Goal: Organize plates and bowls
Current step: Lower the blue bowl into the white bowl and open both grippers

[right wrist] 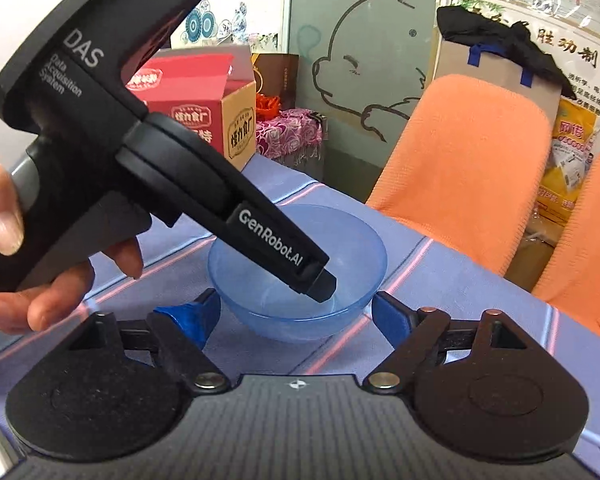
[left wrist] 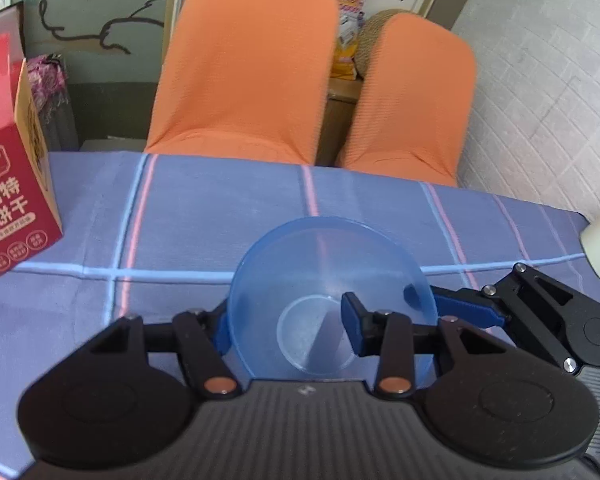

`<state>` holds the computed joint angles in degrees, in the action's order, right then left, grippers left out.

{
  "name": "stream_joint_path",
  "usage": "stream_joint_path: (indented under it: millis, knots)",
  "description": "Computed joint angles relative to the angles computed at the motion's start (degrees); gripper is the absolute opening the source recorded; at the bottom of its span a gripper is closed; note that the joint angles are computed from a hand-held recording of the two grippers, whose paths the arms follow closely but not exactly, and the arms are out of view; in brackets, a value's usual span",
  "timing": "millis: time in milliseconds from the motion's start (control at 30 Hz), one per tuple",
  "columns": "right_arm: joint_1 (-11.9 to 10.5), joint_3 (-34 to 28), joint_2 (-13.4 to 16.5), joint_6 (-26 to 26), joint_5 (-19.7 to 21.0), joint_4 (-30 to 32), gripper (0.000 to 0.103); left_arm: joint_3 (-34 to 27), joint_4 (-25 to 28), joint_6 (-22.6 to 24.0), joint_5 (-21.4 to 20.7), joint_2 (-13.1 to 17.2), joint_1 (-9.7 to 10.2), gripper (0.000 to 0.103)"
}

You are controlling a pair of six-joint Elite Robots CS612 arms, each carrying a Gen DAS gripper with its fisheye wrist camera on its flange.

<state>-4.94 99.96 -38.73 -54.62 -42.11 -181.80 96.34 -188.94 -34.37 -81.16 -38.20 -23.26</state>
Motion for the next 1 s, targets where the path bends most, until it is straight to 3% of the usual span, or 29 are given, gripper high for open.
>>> stream_joint_path:
  millis: [267,533,767,1000]
  knots:
    - [-5.4,9.27,-5.11,3.75,0.99,-10.32,0.07,3.47,-4.09,2.0,-0.85,-3.43,-5.61,0.041]
    - [-13.59,19.54,-9.17,6.73,1.31,-16.79,0.071,6.73,-6.31,4.73,-2.27,-4.95,-13.43,0.042]
    - [-18.33,25.12,-8.83,7.15,1.65,-20.13,0.073,8.9,-4.63,6.45,0.44,-4.94,-18.77,0.043]
    - [-19.2,24.6,-7.08,7.25,3.1,-18.15,0.072,9.03,-2.73,7.32,4.63,-4.23,-20.3,0.047]
